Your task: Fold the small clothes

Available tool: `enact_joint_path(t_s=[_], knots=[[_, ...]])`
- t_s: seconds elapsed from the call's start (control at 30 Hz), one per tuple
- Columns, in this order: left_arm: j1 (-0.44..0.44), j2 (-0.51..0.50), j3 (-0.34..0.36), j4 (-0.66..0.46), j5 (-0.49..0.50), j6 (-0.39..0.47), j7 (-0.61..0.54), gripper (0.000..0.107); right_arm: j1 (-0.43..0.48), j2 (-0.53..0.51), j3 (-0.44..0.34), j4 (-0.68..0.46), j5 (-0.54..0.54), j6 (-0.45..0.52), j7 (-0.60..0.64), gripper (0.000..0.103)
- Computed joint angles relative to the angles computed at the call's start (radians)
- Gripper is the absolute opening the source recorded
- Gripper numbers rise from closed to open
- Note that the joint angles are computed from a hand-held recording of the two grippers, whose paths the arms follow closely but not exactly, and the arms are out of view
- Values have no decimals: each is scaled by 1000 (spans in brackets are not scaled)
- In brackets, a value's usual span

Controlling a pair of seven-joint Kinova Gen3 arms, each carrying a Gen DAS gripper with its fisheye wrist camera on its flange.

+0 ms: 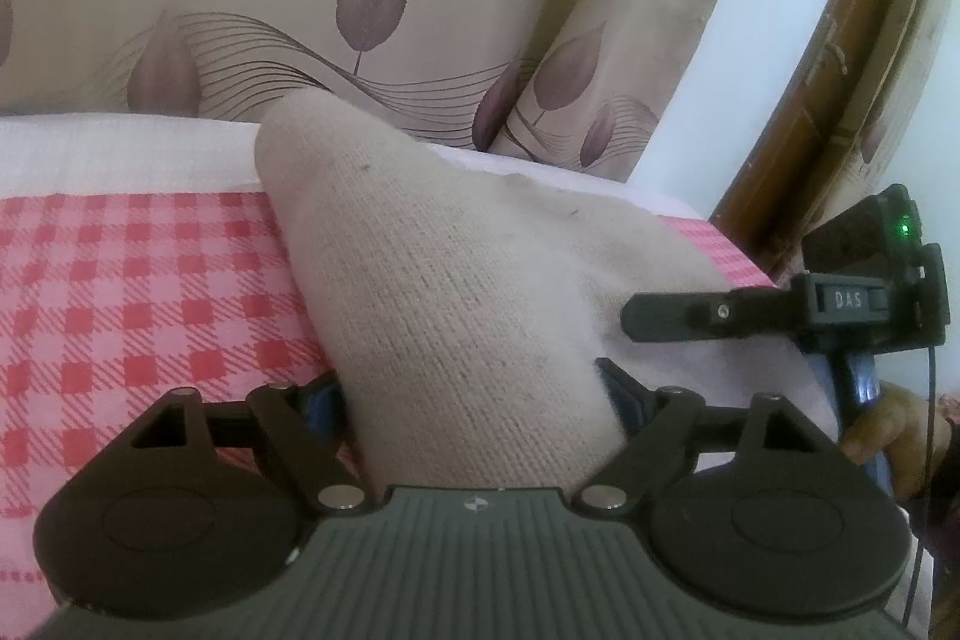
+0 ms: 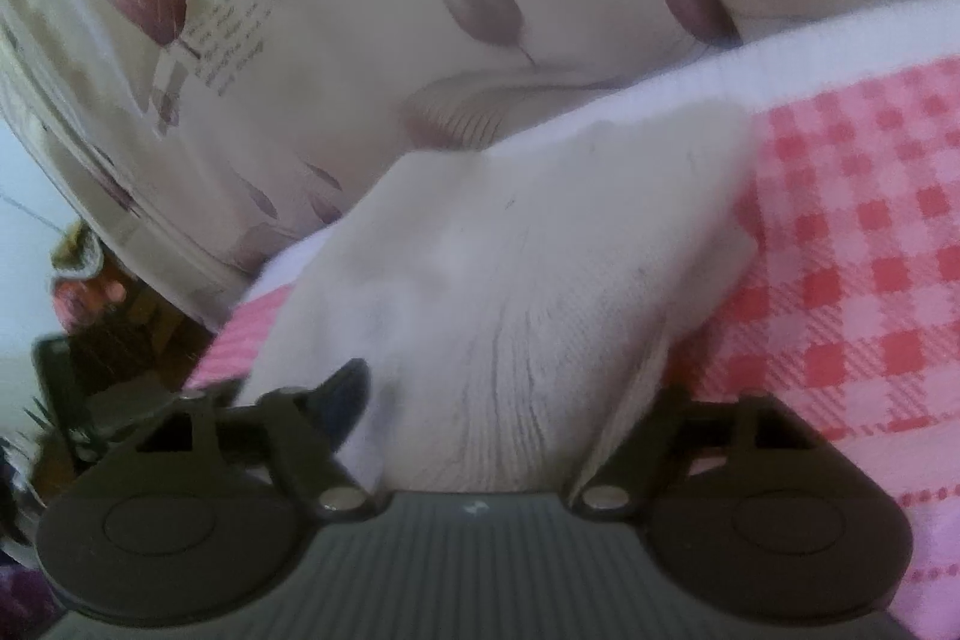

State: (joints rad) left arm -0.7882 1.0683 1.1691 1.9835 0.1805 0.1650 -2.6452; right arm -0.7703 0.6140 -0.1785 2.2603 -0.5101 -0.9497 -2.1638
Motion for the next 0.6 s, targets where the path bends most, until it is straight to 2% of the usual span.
enact_joint_path(t_s=[0.07,0.13,0.2,0.27,0.33,0.6], knots=[[0,3,0,-3,-1,5,-1,82,-19,5,24,-1,9,-8,-20,80],[-8,11,8,1,-7,1,-12,77,-68,-9,71,-22,-23,49,25,80],[-19,20,22,23,-18,-27,-23,71,-88,-21,72,-45,-94,91,107,73],[-26,23,33,40,-37,-54,-20,69,-82,-20,40,-48,-152,76,153,60],[-27,22,36,45,-54,-61,-2,68,-93,-15,34,-40,-173,44,151,57],[-46,6,50,74,-115,-88,77,63,-109,2,4,-27,-201,-47,102,54]])
